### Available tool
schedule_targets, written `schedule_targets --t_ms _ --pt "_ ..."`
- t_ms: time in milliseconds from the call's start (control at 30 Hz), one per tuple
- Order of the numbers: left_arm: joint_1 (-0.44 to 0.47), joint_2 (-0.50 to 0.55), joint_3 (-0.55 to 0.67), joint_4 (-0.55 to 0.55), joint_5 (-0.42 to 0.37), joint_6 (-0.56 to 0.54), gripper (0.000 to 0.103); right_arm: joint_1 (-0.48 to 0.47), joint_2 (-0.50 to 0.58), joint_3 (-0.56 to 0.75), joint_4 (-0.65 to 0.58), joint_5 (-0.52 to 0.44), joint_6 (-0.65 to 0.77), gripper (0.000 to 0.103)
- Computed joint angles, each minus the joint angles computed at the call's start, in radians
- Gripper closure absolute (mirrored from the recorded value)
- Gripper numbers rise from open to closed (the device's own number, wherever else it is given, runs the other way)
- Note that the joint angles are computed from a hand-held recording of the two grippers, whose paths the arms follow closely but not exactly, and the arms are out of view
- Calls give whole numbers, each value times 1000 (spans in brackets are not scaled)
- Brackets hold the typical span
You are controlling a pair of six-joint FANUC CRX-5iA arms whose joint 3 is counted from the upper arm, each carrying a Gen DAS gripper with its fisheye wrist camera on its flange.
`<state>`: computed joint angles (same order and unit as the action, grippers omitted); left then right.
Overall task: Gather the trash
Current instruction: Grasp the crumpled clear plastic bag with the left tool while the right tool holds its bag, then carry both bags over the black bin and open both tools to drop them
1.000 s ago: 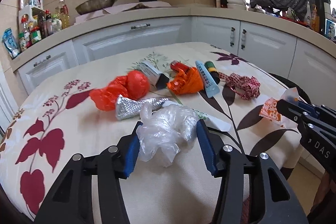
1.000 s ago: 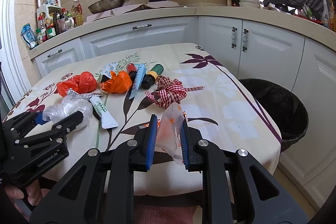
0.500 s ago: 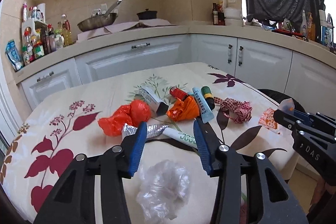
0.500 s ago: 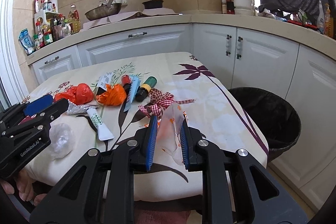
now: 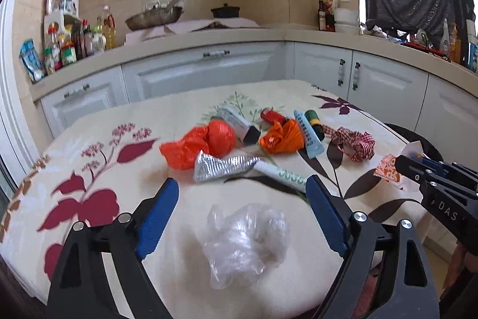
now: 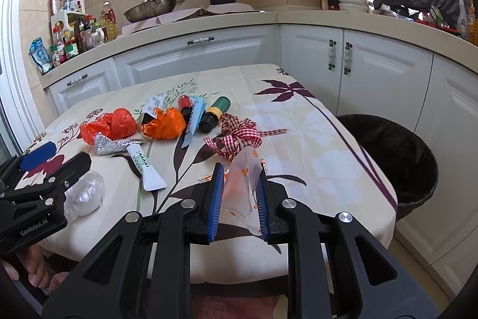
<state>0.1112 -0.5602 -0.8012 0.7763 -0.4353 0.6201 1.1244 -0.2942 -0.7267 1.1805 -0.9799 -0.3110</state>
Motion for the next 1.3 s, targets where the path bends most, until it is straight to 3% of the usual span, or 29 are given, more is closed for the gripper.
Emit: schedule_targets --t_ms 133,333,400,567,1000,1300 --pt "8 8 -2 -9 -30 -15 19 2 4 3 -11 3 5 83" --pt "-9 -4 -30 -16 7 -26 20 0 8 3 -18 11 5 83" --pt "-16 -3 -32 -32 21 -21 39 -3 9 3 -22 15 7 83" --pt "13 30 3 -91 -58 20 52 -2 10 2 -27 18 7 83" --pt "-8 23 8 -54 -4 19 55 -8 5 4 -12 7 8 83" --pt "-121 65 53 78 66 -72 55 -16 -32 4 23 -77 16 83"
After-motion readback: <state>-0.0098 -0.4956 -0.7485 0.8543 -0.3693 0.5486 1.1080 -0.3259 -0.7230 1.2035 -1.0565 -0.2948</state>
